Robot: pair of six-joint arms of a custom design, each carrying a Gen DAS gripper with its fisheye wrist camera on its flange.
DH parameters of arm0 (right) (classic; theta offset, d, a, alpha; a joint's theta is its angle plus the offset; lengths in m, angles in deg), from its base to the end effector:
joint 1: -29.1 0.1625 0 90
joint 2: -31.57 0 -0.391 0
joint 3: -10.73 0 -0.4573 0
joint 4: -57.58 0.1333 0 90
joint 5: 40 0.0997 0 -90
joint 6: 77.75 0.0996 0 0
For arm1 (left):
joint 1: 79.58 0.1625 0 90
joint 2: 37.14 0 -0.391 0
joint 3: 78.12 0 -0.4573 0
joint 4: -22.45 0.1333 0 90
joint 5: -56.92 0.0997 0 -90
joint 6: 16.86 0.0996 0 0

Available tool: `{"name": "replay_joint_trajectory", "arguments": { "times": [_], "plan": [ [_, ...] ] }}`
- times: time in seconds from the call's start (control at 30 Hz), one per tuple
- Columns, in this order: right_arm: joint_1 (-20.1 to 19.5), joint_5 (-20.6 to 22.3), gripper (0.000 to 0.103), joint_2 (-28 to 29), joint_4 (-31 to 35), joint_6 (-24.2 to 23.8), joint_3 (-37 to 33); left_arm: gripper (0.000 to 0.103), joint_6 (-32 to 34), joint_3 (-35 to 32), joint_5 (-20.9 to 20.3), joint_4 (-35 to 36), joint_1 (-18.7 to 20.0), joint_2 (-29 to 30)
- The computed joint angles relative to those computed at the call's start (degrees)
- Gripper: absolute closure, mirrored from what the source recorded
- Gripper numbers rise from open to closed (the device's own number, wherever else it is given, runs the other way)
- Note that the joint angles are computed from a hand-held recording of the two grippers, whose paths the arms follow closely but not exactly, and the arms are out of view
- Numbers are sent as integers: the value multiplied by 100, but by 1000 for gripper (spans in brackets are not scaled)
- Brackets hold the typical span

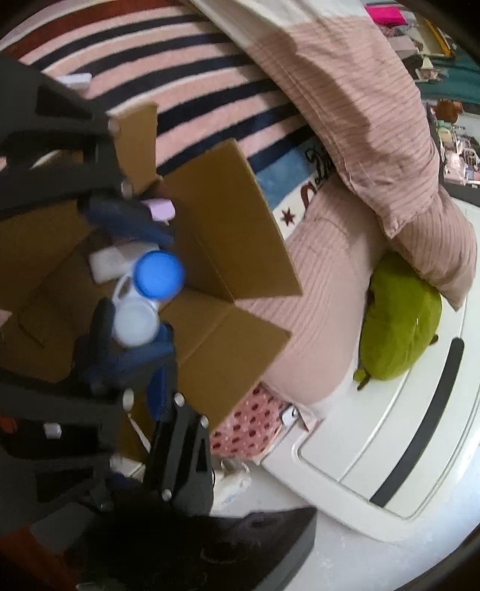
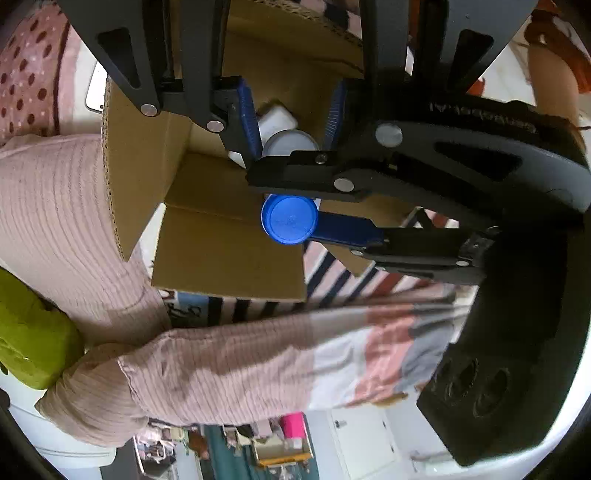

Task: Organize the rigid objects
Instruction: 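Drop the contact lens case into the cardboard box with the right tool, then grasp the gold tube with the right tool and lift it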

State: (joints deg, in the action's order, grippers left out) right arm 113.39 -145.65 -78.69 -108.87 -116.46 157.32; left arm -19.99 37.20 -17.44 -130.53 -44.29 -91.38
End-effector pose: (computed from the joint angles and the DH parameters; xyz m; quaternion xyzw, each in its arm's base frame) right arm 0.0690 -0.3798 0.2493 0.2195 -0.9055 0.2663 0.2468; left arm -0.3584 -0.4499 -0.0130 0.4289 0.8929 -0.0802 0.1111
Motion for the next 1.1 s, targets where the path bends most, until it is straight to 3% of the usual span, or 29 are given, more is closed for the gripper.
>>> {"name": "replay_joint_trajectory", "arguments": {
  "times": [0.1,0.23,0.3,0.47,0.57,0.73,0.83,0.93,1.1],
  "plan": [
    [94,-179,57,34,-107,-98,23,38,-34,109,31,-90,13,-132],
    [239,-247,48,116,-203,-111,24,37,-97,383,221,-224,-29,-478],
    [356,-196,38,177,-281,-130,27,37,-152,625,355,-352,-39,-801],
    [974,-64,8,517,-846,-437,115,28,-328,1312,945,-679,-52,-1749],
    [1371,32,2,905,-887,-525,42,26,-428,1813,1395,-791,-7,-2453],
    [1871,26,1,1903,-975,-378,-237,19,-660,2599,1989,-913,303,-3513],
    [1924,126,1,2472,-946,-245,-412,18,-705,3004,2125,-1084,597,-3961],
    [1732,339,2,3138,-871,-60,-634,18,-719,3325,2222,-1216,929,-4279],
    [1361,310,29,4295,-1023,179,-1043,17,-822,3702,2274,-1220,1349,-4673]
  ]
}}
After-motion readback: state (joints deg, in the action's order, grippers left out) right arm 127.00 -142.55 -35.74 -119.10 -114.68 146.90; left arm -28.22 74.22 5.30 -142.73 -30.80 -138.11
